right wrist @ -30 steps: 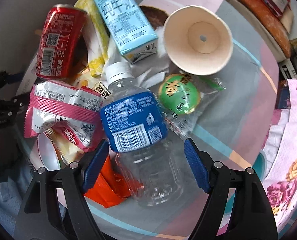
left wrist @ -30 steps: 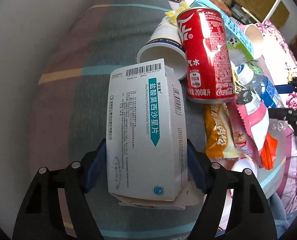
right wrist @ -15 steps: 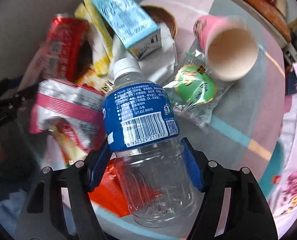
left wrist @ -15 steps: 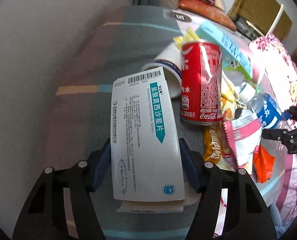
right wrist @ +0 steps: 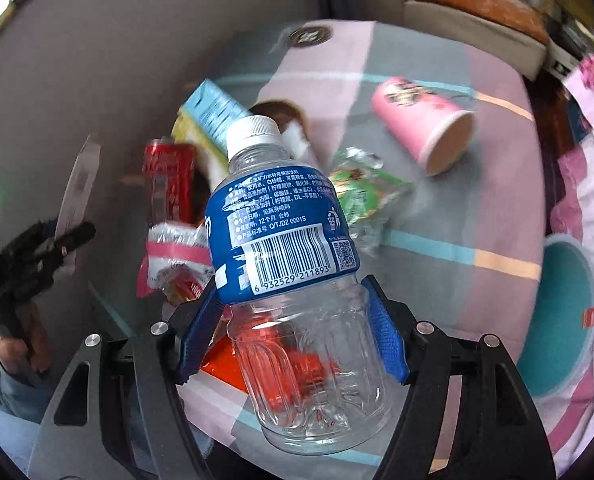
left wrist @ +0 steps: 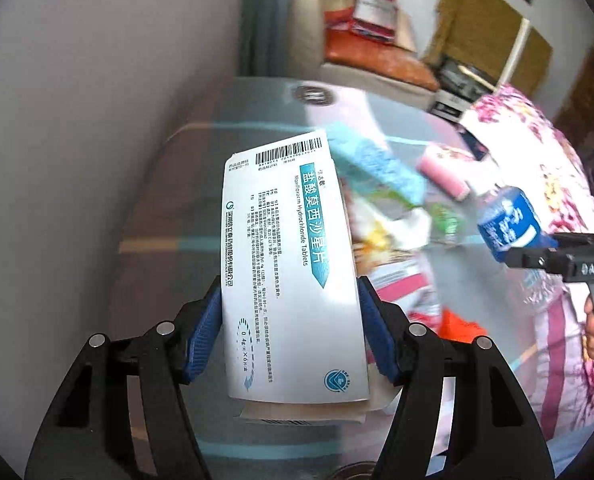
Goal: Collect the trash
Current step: 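Carry both items over the teal wastebasket and open both tools to drop them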
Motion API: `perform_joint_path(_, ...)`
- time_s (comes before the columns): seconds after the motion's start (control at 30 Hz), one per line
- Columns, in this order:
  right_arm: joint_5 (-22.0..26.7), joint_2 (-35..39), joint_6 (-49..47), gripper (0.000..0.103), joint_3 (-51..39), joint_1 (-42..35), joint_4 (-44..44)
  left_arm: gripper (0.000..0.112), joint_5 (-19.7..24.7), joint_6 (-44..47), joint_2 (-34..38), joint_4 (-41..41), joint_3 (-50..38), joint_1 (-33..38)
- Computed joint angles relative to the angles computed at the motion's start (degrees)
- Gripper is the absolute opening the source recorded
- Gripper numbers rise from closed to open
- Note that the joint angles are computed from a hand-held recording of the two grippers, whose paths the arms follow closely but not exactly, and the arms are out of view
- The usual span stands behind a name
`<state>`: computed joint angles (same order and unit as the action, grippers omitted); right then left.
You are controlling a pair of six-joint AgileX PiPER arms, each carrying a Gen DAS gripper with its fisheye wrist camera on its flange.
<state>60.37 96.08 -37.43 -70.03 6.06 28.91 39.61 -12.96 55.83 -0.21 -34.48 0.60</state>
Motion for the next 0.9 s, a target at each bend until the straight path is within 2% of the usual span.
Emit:
perform_joint_path(0.07,0.8,-0.1,-0.3,0.066,-0.9,-2.7,1.9,0.065,-1.3,-5.7,3.2,3.1,-2.3,-7.2)
perform_joint_path(0.23,3.0,-0.4,-4.5,0.066,-2.1,-15.6,6.5,0.065,-4.0,-15.4,14.0,8.9,-10.8,-23.8)
perform_joint_path(0.33,4.2,1.1,-5.5,0.066,-4.6,-24.6,7.5,0.065,-6.0,-15.8,24.4,8.8,-18.9,-31.0)
perform_joint_path(0.4,2.7,2.5,-5.8,0.066,-5.8,-29.9,7.0,0.065,-6.3,-13.3,32.0,6.6,-25.6,-34.5)
perform_joint_path(0.5,-0.9,4.4,-5.3,0.066,-8.1,-35.3,4.7,0.065,-4.0,-9.7,44.4,4.7,-38.5,-38.7)
perform_joint_path(0.57,-0.1,7.9,-5.0,0.066,-11.3,-39.3,4.8,0.065,-1.1,-6.9,52.5,2.9,-48.1,-41.0)
perform_joint_path(0.63,-1.3,9.8,-4.6,0.066,-11.7,-40.6,4.7,0.065,2.0,-4.1,60.3,1.0,-57.5,-42.3)
perform_joint_path(0.83,-1.6,16.0,-4.9,0.066,-14.9,-44.7,4.9,0.065,13.0,1.3,78.8,-2.8,-81.9,-44.0)
perform_joint_path(0.9,-1.0,19.5,-3.7,0.066,-18.1,-44.8,4.3,0.066,15.6,2.2,82.7,-3.6,-87.6,-44.3)
